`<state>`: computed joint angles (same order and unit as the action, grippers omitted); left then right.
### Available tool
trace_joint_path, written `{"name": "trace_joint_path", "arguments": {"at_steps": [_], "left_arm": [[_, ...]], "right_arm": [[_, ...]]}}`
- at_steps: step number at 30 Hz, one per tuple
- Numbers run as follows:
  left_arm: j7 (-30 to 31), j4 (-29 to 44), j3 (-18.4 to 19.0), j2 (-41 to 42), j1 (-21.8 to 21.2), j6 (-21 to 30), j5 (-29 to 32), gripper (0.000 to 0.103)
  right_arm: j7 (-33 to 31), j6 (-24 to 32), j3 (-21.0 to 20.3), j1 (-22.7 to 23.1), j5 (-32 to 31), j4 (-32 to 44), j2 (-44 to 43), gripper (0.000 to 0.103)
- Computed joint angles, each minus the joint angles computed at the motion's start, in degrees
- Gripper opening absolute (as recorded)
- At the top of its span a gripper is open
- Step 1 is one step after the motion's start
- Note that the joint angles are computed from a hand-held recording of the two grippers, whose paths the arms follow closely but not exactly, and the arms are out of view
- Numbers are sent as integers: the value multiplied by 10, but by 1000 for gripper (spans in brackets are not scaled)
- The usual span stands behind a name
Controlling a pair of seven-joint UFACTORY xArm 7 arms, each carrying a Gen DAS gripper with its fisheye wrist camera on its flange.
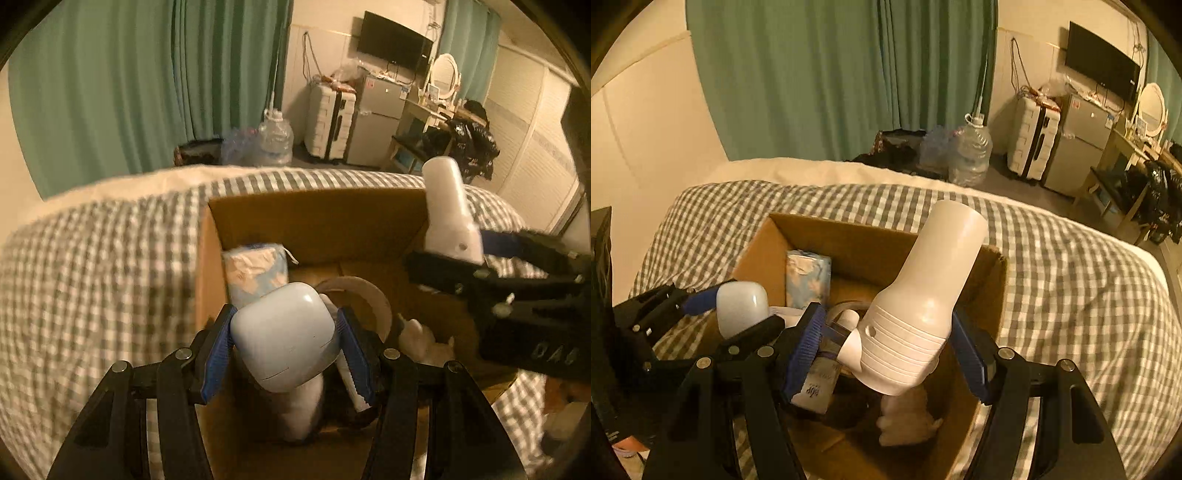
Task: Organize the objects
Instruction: 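Carry the earbud case into the box with the left tool while the right tool carries the hair dryer in, then open both tools to release the items and withdraw them from the box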
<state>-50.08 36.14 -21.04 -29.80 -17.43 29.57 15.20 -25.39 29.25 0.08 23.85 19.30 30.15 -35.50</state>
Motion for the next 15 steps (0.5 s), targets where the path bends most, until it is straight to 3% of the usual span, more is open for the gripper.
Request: {"name": "trace_joint_path", "arguments": {"at_steps": [5,11,15], "left_arm": [[-17,13,-26,23,10,11,32,57],[-38,15,-27,29,0,14,44,57],[-49,8,-27,7,-8,30,46,65]], "right_arm": [[-11,-20,-3,6,5,-16,15,68],[-9,-19,-1,10,5,-28,3,68],[11,-14,8,1,-4,-31,-19,70]]}}
